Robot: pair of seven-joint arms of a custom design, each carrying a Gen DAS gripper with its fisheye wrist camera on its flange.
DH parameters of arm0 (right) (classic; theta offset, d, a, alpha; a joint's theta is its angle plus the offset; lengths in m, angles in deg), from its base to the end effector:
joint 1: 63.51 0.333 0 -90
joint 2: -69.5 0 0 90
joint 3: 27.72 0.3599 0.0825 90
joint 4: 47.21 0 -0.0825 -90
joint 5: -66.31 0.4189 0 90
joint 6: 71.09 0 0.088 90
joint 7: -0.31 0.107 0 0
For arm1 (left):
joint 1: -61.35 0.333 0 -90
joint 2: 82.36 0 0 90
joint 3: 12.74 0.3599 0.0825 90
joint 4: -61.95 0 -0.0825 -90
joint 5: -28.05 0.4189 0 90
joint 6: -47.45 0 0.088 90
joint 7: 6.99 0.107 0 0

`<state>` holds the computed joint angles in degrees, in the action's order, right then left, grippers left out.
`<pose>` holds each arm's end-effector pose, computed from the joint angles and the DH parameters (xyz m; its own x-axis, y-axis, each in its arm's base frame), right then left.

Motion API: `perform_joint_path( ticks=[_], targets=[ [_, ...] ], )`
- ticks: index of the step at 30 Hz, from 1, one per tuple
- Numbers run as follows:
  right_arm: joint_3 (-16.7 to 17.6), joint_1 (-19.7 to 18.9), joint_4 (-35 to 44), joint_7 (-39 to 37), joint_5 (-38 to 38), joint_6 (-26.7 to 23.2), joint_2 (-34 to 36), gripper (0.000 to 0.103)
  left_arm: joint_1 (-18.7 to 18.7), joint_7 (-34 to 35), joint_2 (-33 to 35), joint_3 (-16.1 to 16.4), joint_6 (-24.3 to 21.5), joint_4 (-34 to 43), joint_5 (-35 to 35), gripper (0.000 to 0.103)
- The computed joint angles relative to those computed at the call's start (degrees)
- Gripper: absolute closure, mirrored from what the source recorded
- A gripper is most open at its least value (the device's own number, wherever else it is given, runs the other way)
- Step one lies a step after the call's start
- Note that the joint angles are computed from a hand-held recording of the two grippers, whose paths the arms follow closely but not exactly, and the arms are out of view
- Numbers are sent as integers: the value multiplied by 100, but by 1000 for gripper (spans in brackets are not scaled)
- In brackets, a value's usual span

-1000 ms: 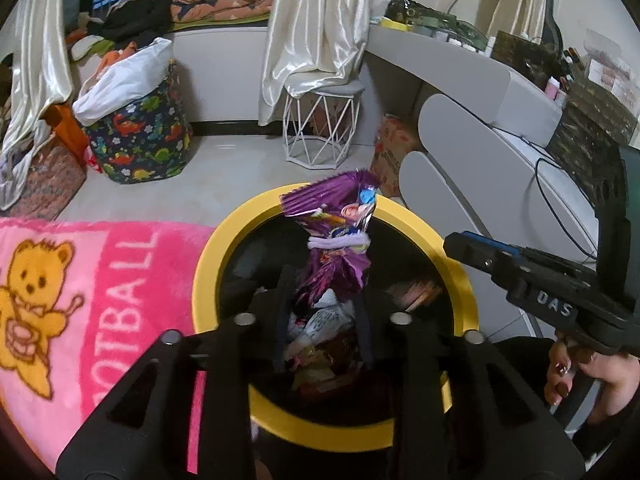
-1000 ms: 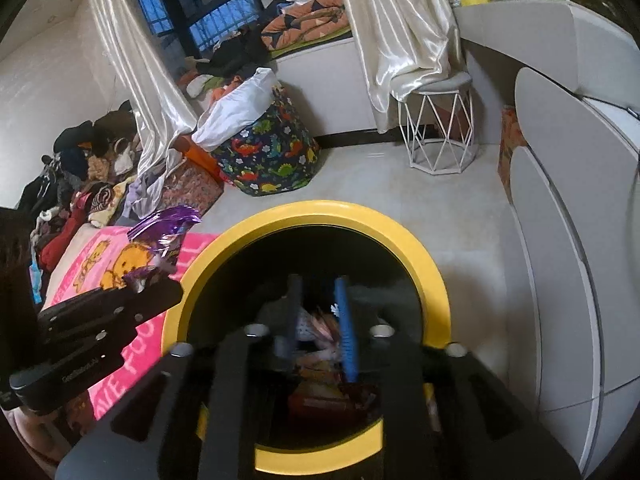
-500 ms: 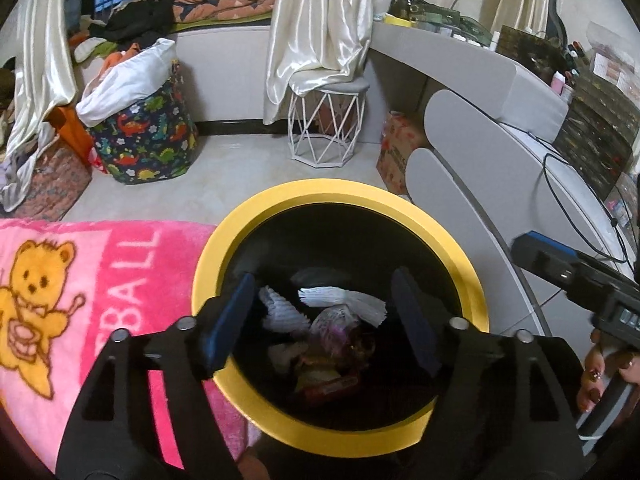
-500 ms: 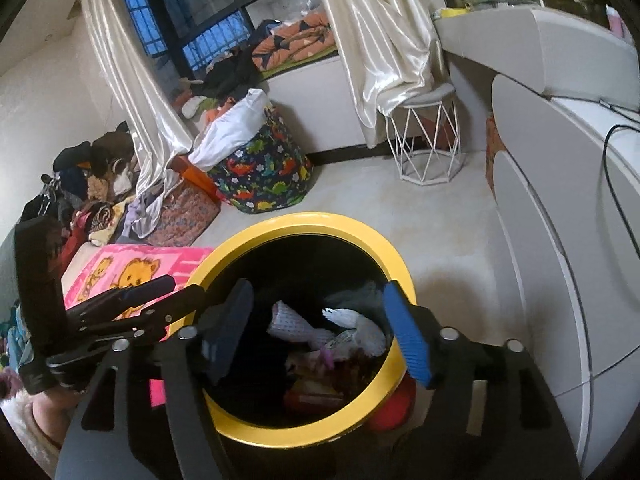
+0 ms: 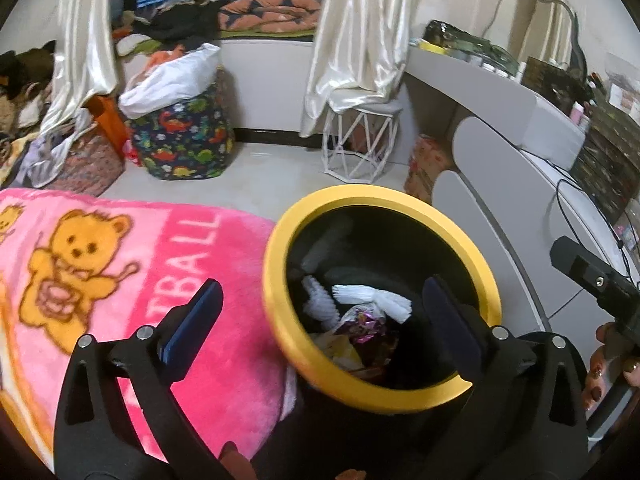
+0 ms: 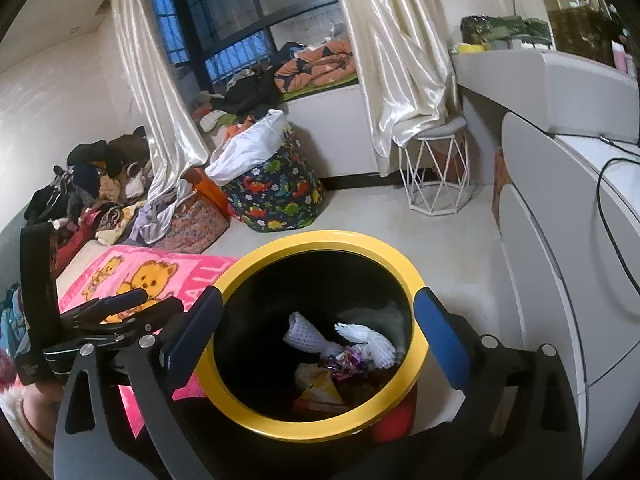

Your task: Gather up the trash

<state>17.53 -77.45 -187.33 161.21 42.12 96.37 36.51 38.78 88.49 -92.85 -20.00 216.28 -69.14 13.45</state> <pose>0.3720 0.3196 0.5569 -0.0690 -0.9670 -0.2453 -0.5190 0.2448 -0.8190 0.4885 -0.2655 0.5517 -0.4335 -0.8925 0.1245 -0.6413 0.2085 -0.7384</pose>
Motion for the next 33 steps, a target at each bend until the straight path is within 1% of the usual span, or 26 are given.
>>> perform_joint_path(
  ticks=[1, 4, 8, 12, 16, 20, 23, 25, 29, 30, 33],
  targets=[
    [58, -47, 10, 42, -28, 9, -45, 8, 102, -152, -83, -58, 34, -85, 136, 11],
    [187, -134, 30, 61, -62, 89, -122, 7, 213, -450, -268, -89, 125, -267, 384, 11],
    [469, -385, 62, 87, -44, 191, -342, 7, 262, -793, -514, -27, 265, -502, 681, 11],
    [668, -566, 61, 32, 137, 294, -535, 7, 332, -1181, -742, 16, 360, -694, 1010, 11],
    [870, -751, 51, -77, 360, 412, -758, 7, 568, -1691, -950, -88, 469, -860, 1468, 11],
    [1100, -961, 49, -187, 586, 563, -1037, 7, 913, -2206, -1177, -275, 638, -1057, 2004, 11],
    [1264, -1116, 51, -281, 753, 663, -1279, 6, 1226, -2594, -1365, -456, 872, -1243, 2390, 11],
    [1376, -1217, 36, -325, 873, 749, -1475, 6, 1276, -2743, -1470, -440, 993, -1352, 2564, 11],
    [1580, -1387, 30, -417, 1138, 869, -1853, 6, 1670, -3145, -1728, -661, 1271, -1590, 2938, 11],
    [1626, -1422, 31, -430, 1217, 882, -1942, 6, 1819, -3253, -1798, -757, 1338, -1651, 3021, 11],
    [1763, -1509, 28, -518, 1422, 947, -2190, 6, 1957, -3438, -1953, -778, 1513, -1827, 3178, 11]
  ],
)
